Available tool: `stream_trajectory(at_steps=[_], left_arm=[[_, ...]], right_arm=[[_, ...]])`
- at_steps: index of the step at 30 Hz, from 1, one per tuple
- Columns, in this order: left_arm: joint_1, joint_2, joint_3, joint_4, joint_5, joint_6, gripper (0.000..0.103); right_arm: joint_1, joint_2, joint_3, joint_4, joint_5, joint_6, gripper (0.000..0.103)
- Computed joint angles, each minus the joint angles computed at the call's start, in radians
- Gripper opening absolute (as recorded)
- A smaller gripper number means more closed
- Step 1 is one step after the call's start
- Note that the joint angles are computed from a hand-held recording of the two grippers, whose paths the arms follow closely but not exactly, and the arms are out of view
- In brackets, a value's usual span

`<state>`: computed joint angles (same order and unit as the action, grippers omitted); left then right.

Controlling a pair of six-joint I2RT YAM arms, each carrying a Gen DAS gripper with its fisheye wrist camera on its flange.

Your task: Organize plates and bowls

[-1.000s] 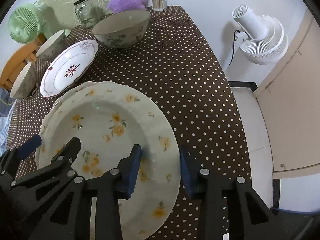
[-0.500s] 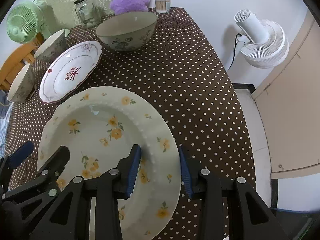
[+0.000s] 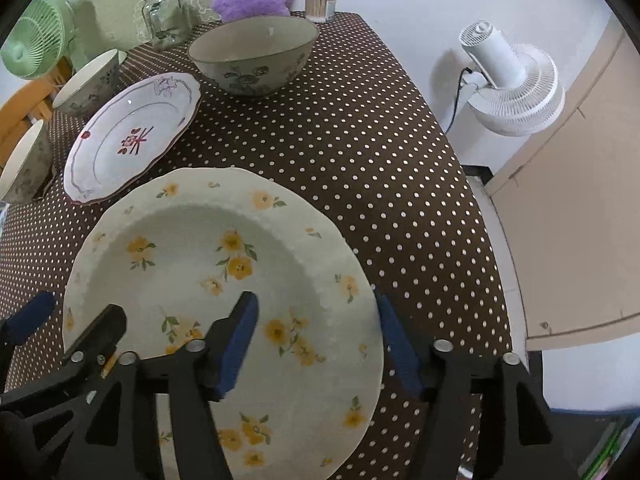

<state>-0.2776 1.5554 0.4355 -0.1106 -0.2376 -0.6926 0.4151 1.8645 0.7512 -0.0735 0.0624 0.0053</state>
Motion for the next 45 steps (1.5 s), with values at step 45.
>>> stream_trajectory(at_steps=[45], left_arm=[[0.739,-0.376,-0.04,-0.149,0.313,0.726,0.091]], right_arm=[[0.423,-0.144,0.105,-0.128,0.168,0.519,0.077]])
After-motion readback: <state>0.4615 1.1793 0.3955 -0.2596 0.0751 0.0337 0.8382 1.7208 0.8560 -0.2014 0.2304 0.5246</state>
